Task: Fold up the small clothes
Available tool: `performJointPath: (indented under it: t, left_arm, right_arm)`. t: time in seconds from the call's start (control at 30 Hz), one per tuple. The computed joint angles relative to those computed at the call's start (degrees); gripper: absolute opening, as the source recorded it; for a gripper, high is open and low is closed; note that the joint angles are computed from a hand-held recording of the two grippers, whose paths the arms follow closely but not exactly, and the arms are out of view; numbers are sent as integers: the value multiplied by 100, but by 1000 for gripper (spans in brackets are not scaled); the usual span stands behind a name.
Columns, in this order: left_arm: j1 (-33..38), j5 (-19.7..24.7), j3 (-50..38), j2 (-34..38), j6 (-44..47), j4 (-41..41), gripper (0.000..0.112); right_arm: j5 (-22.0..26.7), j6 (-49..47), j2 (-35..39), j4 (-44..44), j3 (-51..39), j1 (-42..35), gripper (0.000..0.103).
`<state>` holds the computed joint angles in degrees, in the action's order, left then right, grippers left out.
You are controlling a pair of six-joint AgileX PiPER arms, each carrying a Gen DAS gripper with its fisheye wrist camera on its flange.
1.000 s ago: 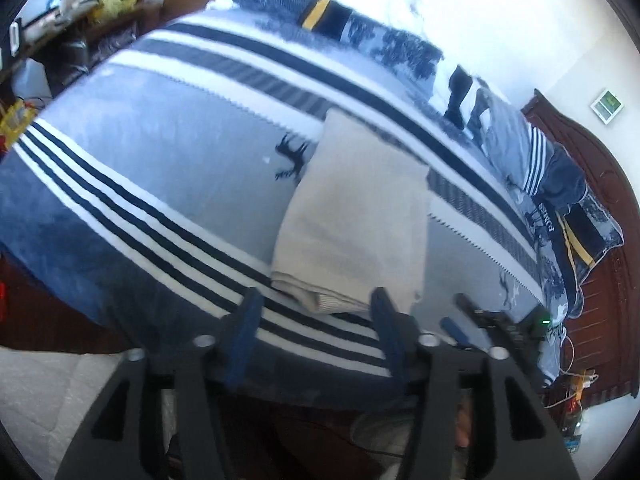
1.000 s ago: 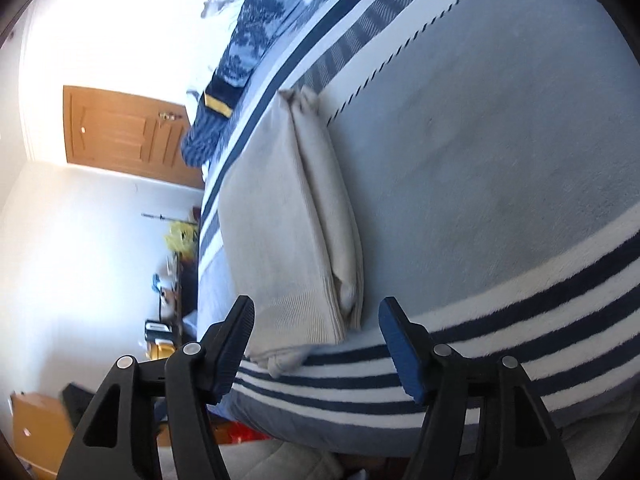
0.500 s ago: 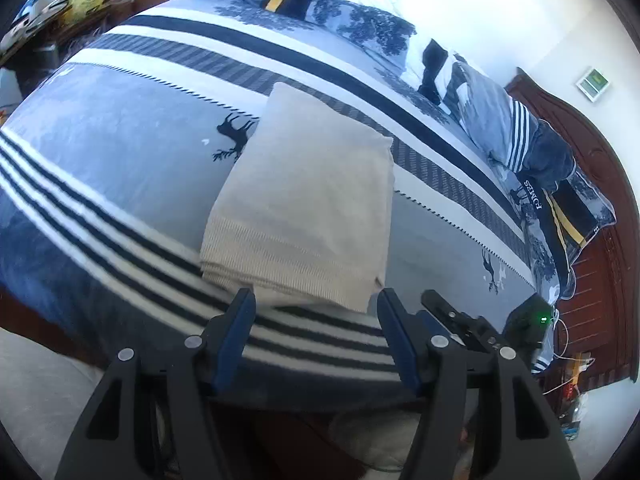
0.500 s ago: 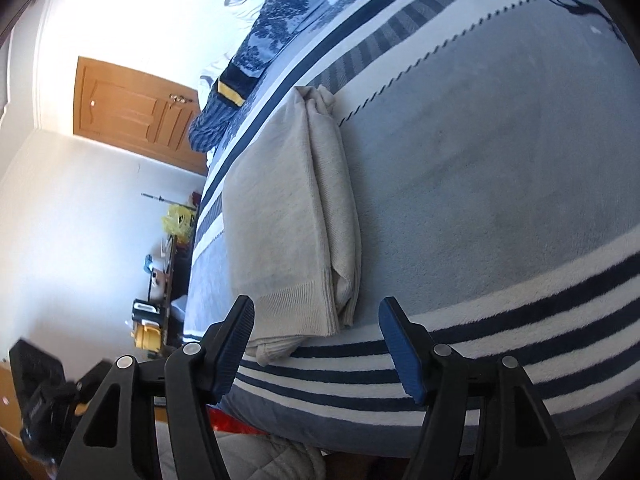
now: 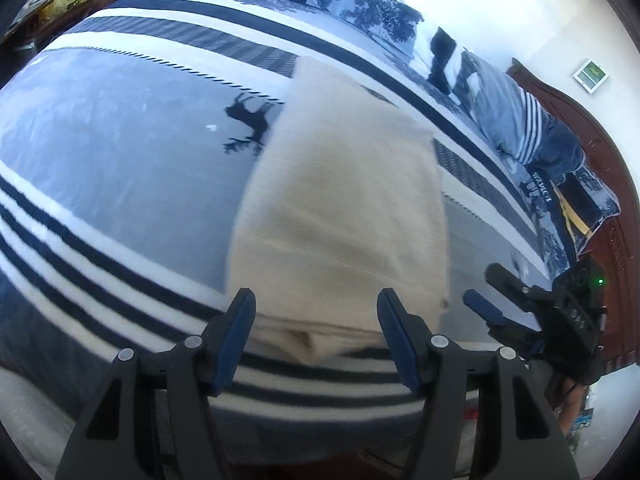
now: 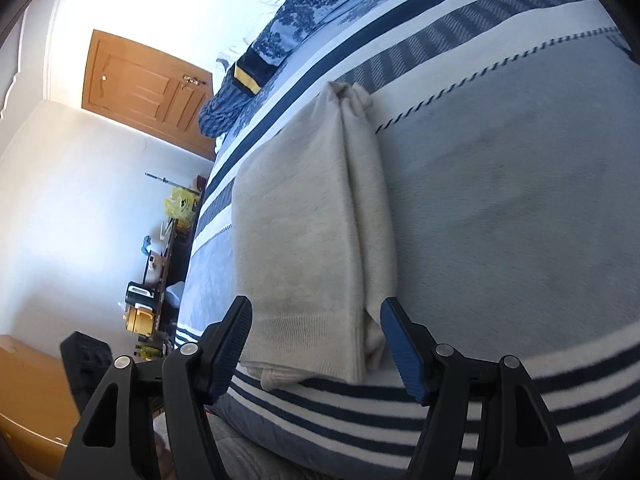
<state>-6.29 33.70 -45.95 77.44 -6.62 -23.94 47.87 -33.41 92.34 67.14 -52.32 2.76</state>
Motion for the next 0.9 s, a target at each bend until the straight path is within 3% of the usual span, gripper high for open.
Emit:
performJointPath:
  t: [0.17,0.23,0.4,0.43,0.47,0.5,0.53,0.57,0.63,0.77,0.9]
  left_arm:
    - [878,-141,-36,579,1119,-664,63]
    - [1176,-9,-151,922,1779,-1209,70]
    - [1297,134,-221,1662,3331,-2628,70]
    - [1279,-38,-126,1681,3516,-2898,67]
    - [1300,-109,-57,1678,3768,-3156,63]
    - [1355,-105,-24,1702,3992,-3347,48]
    - [1483,12,20,1757,4352,-3659,28]
    - [1678,317,61,1863,4839,-4093,21]
    - [2017,773,189,1947,5515,-4612,10]
    - [2722,1854,168,1864,5797,-4771,8]
    - [2982,2094,33,1828,5375,-4308,8]
  right_arm:
    - [-102,-144,530,106,-141,203,75]
    - [-213,-403,654,305,33,168,75]
    - [54,-1315,1278,1250,166,-171,75]
    - [112,-1243,1367,1229,42,-159,73]
    - [230,-1205,1490,1221,-145,-115,59]
    - [301,-1132,1572,1143,-276,-41,51]
    - [197,-892,1585,878,-403,84,41]
    - [-14,-628,1559,575,-485,217,32]
    - [-187,-555,1538,565,-422,287,29]
    - [-178,-291,1388,510,-362,276,19]
    - [-33,134,1045,594,-273,426,18]
